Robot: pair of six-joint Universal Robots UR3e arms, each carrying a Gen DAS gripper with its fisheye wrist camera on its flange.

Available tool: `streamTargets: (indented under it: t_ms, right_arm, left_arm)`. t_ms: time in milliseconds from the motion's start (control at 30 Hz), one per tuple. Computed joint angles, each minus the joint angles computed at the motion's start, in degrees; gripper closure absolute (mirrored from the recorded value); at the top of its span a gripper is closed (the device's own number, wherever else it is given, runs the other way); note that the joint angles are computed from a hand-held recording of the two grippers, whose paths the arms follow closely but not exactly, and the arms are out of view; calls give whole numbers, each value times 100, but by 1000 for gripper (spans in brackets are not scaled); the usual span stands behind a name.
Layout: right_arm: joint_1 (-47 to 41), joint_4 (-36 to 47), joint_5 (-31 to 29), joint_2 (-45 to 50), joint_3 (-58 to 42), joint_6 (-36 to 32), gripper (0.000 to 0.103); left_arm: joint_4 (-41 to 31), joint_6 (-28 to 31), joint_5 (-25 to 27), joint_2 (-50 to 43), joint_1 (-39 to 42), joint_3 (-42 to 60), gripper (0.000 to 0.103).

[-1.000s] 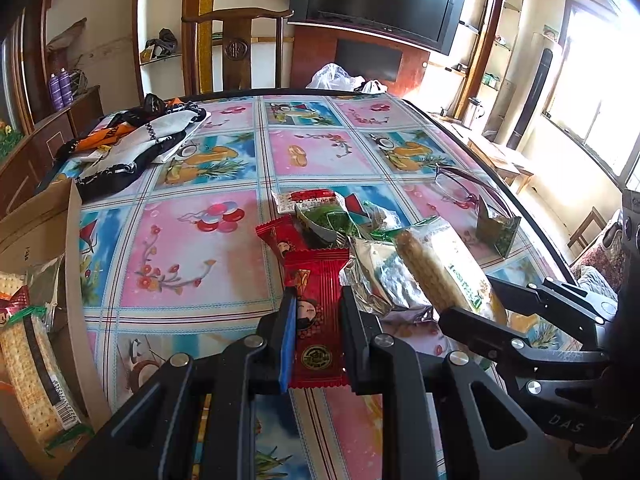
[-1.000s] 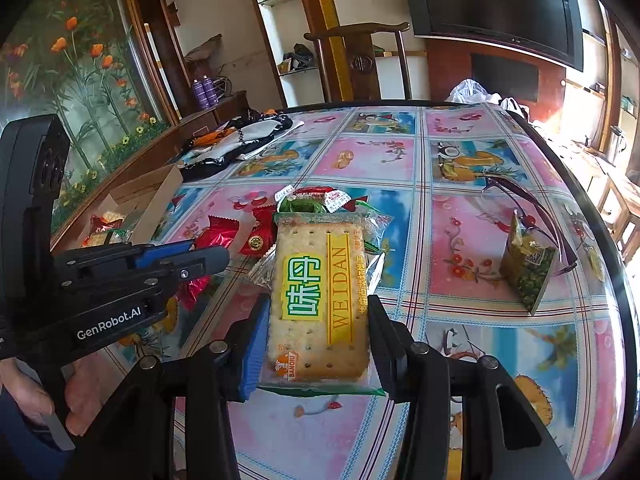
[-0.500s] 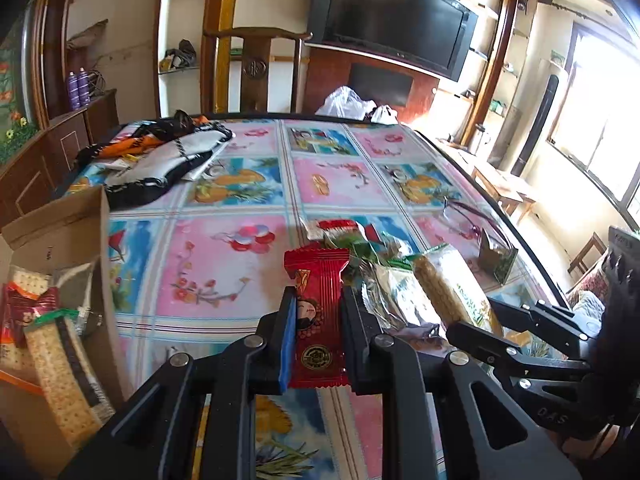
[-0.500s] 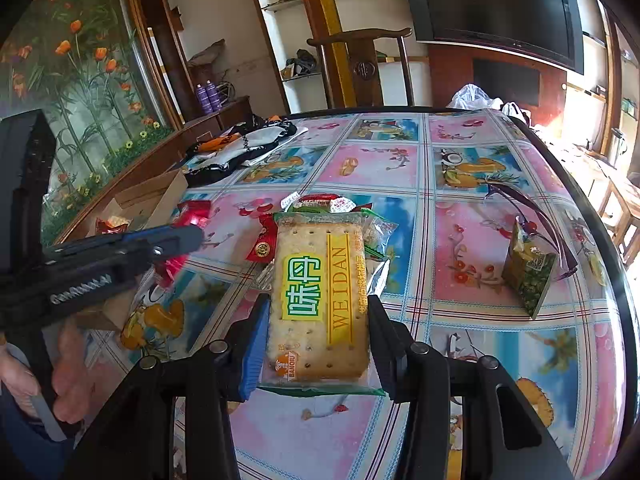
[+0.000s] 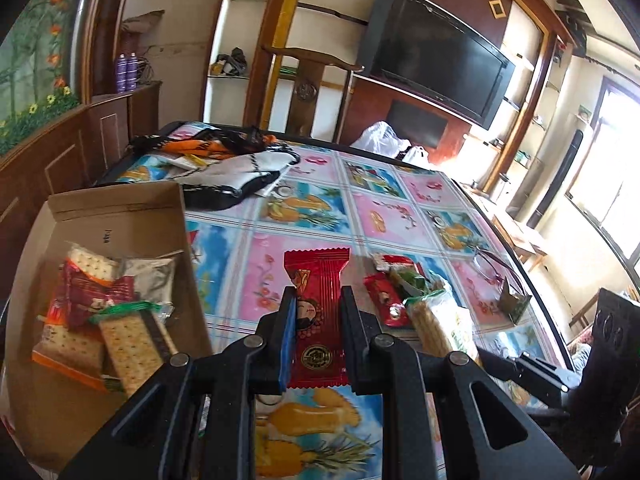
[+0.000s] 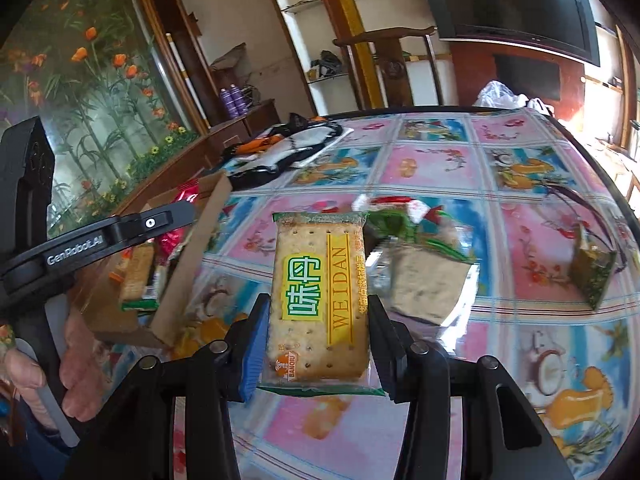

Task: Organize snacks
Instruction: 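Carry the red candy packet with the left tool while the right carries the WEIDAN pack to the box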

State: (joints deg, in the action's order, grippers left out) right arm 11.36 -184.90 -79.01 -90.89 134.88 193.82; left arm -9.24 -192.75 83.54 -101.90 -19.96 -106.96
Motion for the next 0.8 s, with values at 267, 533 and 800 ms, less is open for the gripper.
streamTargets:
  t_ms: [267,533,800]
  right_arm:
    - [969,11,-351,1030,-1121,436,53]
    - [1690,307,-487,1925,-2310,487,53]
    - [2110,850,-451,2663,-3432,412,53]
  left_arm:
    - [322,-77,-26,522,545,-756,84]
    - [457,-106,-90,1183,1517,-1618,84]
    - [236,-53,-118,1440,2167,-1971,84]
